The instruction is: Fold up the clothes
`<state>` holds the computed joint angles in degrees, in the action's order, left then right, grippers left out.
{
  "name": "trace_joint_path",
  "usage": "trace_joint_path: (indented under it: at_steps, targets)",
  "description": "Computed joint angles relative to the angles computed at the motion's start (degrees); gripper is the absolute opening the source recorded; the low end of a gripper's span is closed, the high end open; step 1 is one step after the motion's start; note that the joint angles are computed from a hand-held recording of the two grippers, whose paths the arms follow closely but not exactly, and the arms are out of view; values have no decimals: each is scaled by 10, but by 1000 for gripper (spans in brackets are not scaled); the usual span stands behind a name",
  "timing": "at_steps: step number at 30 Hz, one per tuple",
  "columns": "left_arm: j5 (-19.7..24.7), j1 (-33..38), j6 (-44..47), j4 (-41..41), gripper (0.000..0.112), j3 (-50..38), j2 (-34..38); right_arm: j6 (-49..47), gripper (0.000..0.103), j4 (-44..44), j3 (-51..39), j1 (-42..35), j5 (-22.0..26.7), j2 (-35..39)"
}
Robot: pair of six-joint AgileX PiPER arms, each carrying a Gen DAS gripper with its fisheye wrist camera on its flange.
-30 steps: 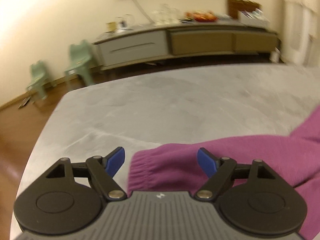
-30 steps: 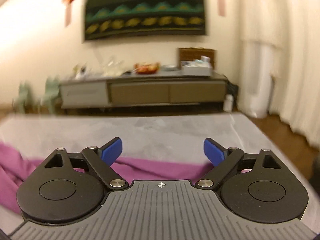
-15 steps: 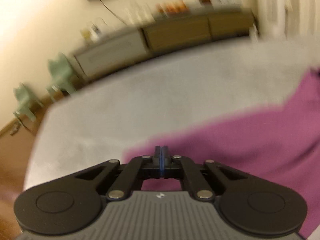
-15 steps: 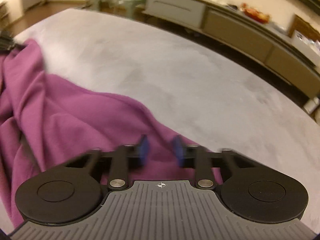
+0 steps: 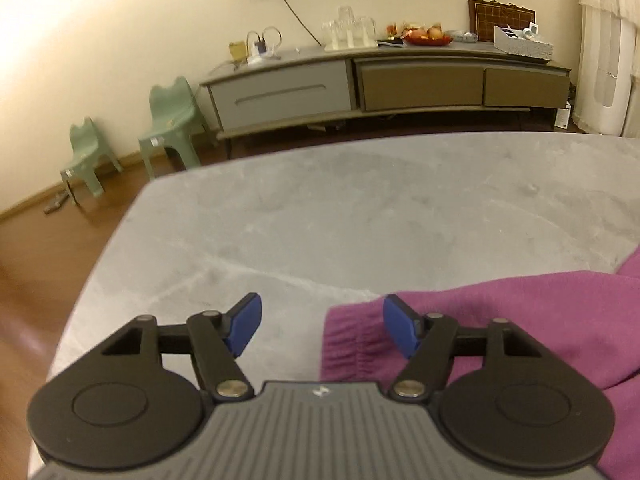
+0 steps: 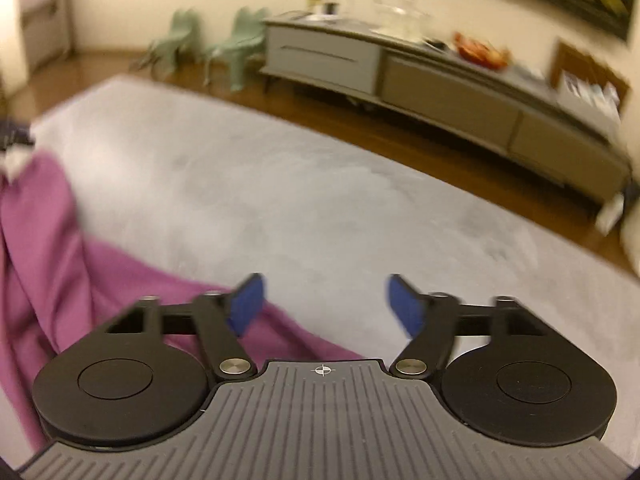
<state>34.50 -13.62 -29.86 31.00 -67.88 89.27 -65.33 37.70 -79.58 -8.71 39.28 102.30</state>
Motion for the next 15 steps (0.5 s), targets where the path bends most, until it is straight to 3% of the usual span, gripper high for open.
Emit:
trace_joint_path:
  at_steps: [3,5,9,11,13,14,15]
  targets:
    - [10,19,48,-67,80,-16,9,2,89,-15,9,14,-5,11]
    - [11,37,95,-130,81,-14,9,6,89,-29,6,15,9,22]
    - [25,45,175,-216,84,-21,21,17,80,-37,11,8,45,22]
    - [26,34,221,-248,84,-14,19,31,63,-42,-5,3,74,27]
    - [27,21,247,-255,80,-11,21,27,33,-50,-11,-2,110,20]
    - [25,13,249,-249,67,-10,22,26,27,-56,-22,0,125,22]
    - [20,8,262,-254,42,-7,21,24,19,-63,-37,2,138,27]
